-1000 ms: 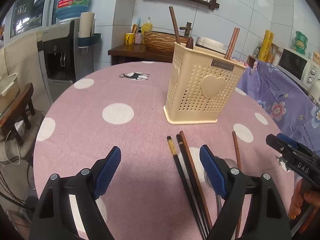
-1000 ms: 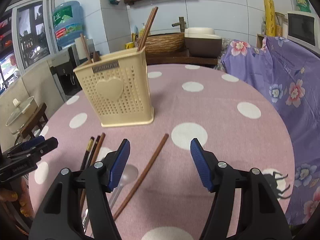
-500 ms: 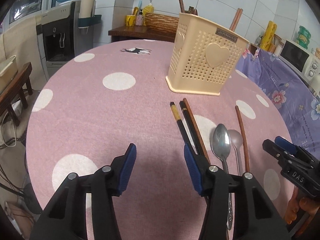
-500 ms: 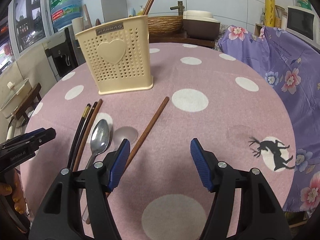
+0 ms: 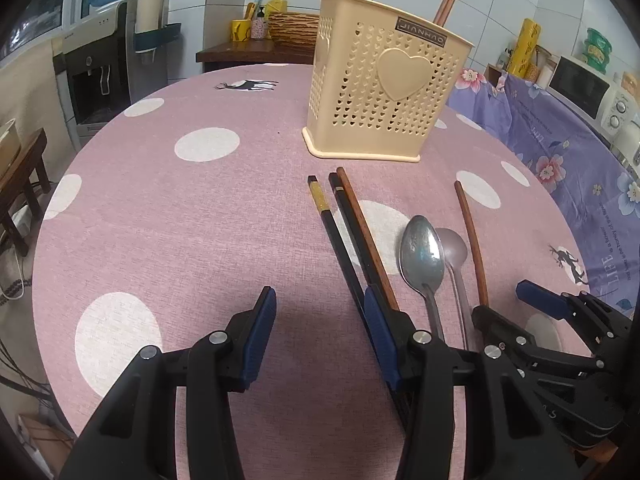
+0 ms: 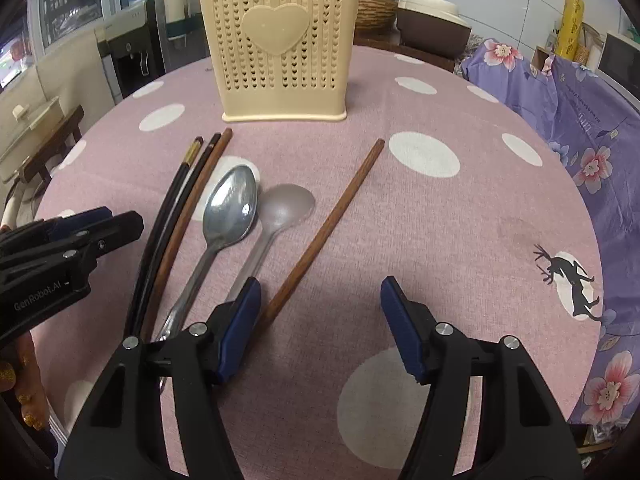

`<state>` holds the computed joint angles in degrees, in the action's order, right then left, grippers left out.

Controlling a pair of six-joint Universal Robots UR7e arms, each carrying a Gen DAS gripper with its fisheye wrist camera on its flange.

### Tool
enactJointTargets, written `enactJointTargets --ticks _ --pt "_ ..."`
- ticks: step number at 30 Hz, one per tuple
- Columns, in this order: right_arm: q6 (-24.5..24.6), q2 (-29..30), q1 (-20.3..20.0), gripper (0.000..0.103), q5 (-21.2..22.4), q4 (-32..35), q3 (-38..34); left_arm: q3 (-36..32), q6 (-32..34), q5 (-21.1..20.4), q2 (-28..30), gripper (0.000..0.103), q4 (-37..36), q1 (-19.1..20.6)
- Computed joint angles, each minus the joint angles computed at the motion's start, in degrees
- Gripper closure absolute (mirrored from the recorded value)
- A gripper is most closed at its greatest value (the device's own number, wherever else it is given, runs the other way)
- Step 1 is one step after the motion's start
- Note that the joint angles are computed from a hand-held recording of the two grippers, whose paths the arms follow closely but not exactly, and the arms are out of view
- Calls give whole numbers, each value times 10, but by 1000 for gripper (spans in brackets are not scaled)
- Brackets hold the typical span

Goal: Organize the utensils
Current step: 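Move the right tool to the loose brown chopstick while the left tool approaches a black chopstick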

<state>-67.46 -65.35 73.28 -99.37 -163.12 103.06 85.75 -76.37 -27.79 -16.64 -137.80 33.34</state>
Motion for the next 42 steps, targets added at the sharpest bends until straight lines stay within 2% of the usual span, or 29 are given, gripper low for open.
enactJointTargets --ticks 3,9,12,16,23,25,27,29,35,37,39,42 --pt "-6 -4 -2 41 -4 13 -10 -6 8 -3 3 57 1 0" --pt "21 -8 -8 43 -3 50 -38 -22 19 -9 11 57 10 4" --pt "47 -10 -13 43 11 86 -52 -35 9 -5 16 57 40 5" --pt "61 -9 -16 43 19 88 -55 -55 -12 -1 20 65 96 7" --pt "65 -7 -17 43 24 82 -52 -109 -38 6 35 66 202 16" --pt "64 -7 -18 43 24 82 -53 -104 -33 8 33 69 197 16" --pt "66 -4 -18 43 21 79 -58 -91 -25 9 27 77 186 15" --pt "69 -1 -20 43 21 80 -66 -78 -30 7 17 80 192 15" --pt "107 15 -17 43 35 133 -115 -22 1 -16 -13 80 72 23" --pt "119 27 -11 43 31 138 -132 -18 -3 -15 -17 78 64 26" --pt "127 40 -4 43 26 139 -149 -21 -16 -9 -18 71 72 29" --pt "135 56 7 47 16 135 -164 -35 -27 -4 -15 70 98 35"
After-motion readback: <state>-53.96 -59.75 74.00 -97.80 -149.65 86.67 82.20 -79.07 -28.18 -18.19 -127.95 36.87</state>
